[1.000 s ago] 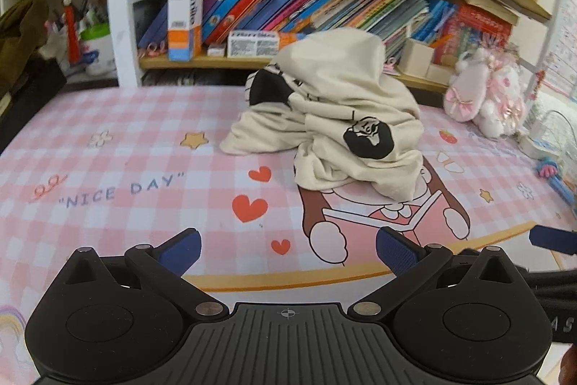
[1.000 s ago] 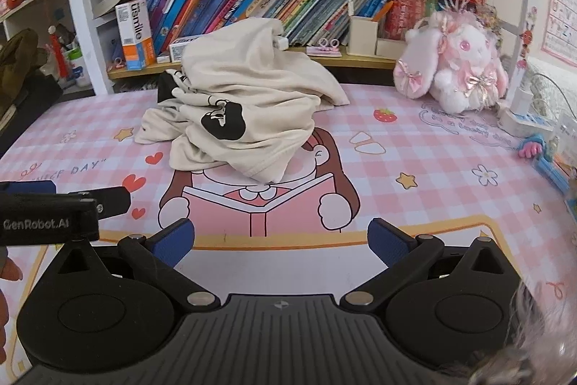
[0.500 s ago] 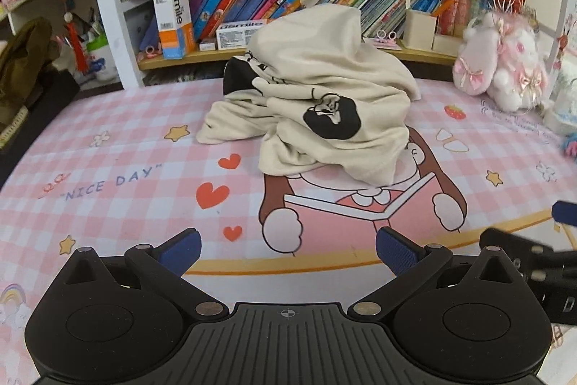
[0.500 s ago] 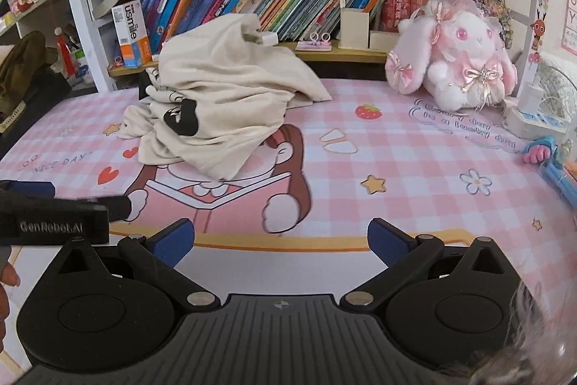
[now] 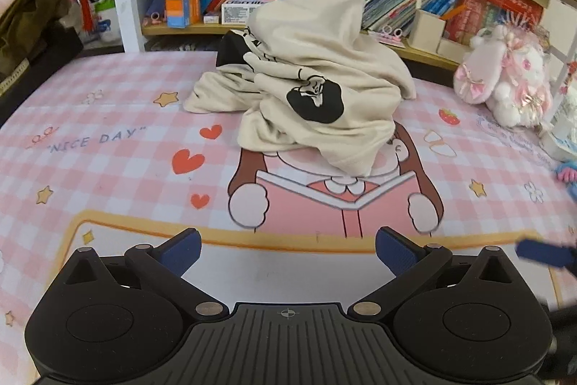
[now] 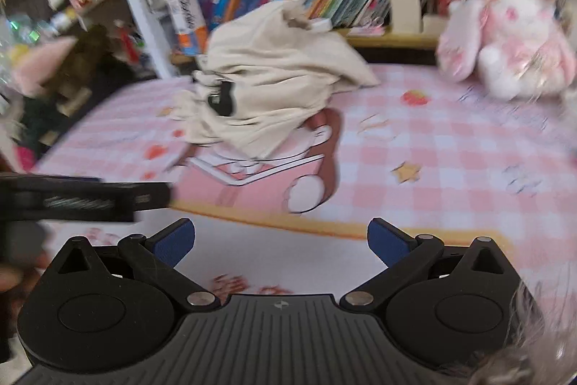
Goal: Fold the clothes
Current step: 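Grasp the cream T-shirt with the left gripper while the right gripper grasps it too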
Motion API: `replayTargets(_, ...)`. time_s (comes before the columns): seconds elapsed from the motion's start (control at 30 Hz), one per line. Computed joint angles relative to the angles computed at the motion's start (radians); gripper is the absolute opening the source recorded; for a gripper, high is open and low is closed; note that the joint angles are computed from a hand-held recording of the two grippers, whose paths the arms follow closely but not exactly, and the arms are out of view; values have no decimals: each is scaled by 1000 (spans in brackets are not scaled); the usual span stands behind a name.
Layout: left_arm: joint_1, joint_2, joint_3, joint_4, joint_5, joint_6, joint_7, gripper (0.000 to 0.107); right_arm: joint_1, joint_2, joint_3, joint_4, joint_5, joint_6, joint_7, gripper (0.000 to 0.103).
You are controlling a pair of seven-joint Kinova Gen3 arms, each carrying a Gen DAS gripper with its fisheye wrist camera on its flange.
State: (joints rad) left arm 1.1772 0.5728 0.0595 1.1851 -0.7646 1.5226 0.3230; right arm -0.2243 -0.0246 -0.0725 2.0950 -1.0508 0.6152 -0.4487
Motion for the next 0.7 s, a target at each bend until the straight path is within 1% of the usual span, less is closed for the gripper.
replayTargets(0.07,-7,10,-9,-2,-25,1,-23,103,14,-5,-16,-11,67,0,-51,103)
replayTargets(0.1,-13,14,-15,0,-41,-2,-42,103,-5,-12,-8,-10,103,-23,-87,103)
replayTargets(0.17,-28,29,-26,-13,-66,6,-85,102,-10,-19,-9,-9,155,-43,-132,103)
replayTargets(0.27,-54,36,-40,-11,-98,-27,-135,102,-11,-19,0,-12,213,-48,-191,103)
replayTargets(0.33,-72,42,-45,-13,-110,-54,-165,102,-8,-15,7,-19,240,-36,-218,103)
replayTargets(0.43,-101,57,-52,-19,-114,-109,-213,102,-3,-17,13,-17,250,-36,-229,102)
replayTargets(0.53,-127,65,-64,-12,-107,-151,-207,102,0,-25,20,-12,249,-37,-235,102)
replayTargets(0.57,-136,54,-74,8,-90,-181,-185,98,2,-25,24,-14,246,-27,-236,101)
replayTargets(0.6,-150,38,-77,37,-75,-217,-151,73,4,-24,27,-17,246,-16,-239,101)
replayTargets(0.63,-164,22,-77,67,-57,-246,-112,38,6,-23,29,-21,248,-4,-243,101)
replayTargets(0.7,-149,-23,-78,127,-69,-275,-55,24,6,-27,25,-21,250,-2,-254,100)
